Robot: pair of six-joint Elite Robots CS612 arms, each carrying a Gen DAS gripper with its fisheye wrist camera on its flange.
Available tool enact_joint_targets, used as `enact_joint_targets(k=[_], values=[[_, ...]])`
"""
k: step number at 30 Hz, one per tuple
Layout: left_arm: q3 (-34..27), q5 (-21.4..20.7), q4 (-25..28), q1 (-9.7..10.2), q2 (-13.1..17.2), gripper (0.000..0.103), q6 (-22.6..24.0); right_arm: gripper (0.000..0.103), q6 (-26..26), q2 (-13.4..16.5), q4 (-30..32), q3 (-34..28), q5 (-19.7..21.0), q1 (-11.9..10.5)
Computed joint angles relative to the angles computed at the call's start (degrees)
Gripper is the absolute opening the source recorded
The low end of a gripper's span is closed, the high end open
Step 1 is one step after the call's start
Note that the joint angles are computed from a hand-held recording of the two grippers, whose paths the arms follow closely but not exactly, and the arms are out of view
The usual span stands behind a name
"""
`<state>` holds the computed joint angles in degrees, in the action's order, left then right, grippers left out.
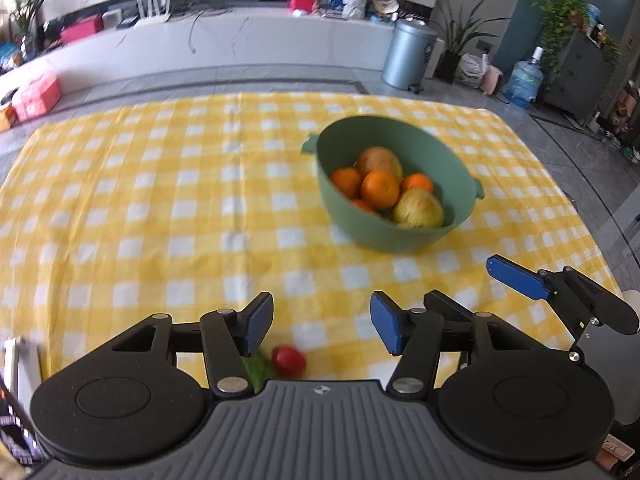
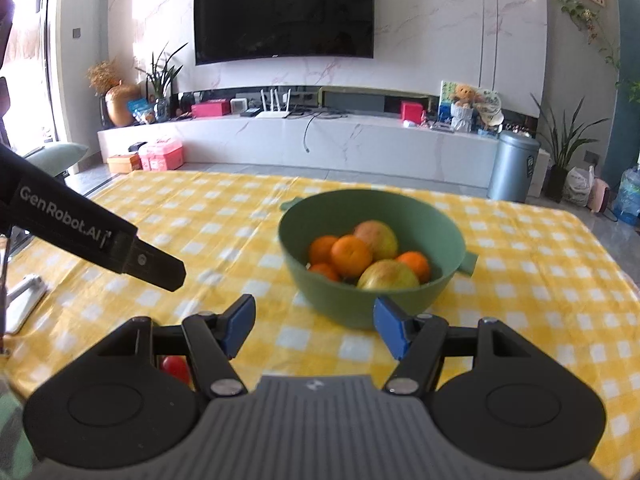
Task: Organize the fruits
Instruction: 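Move both open tools away from the colander toward the cucumber and tomato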
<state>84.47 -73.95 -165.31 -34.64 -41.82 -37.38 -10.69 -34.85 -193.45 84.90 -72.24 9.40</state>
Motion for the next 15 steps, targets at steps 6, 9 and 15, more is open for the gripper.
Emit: enact_joint_targets(k=[6, 9, 15], values=[[2.6, -0.9, 0.5, 0.09, -1.0, 0.071, -4.3, 0.065, 0.0, -0.7, 2.2, 2.2, 0.1, 0.0], [3.5, -0.4, 3.1, 0.08, -1.5, 0.073, -7.8, 0.065, 0.7, -0.8, 4.3, 2.6, -0.3, -0.1], [4.6, -1.8, 6.3, 0.5, -1.9, 0.081, -14.9, 0.071, 0.6, -1.1, 6.6, 3.2, -0.6, -0.1]])
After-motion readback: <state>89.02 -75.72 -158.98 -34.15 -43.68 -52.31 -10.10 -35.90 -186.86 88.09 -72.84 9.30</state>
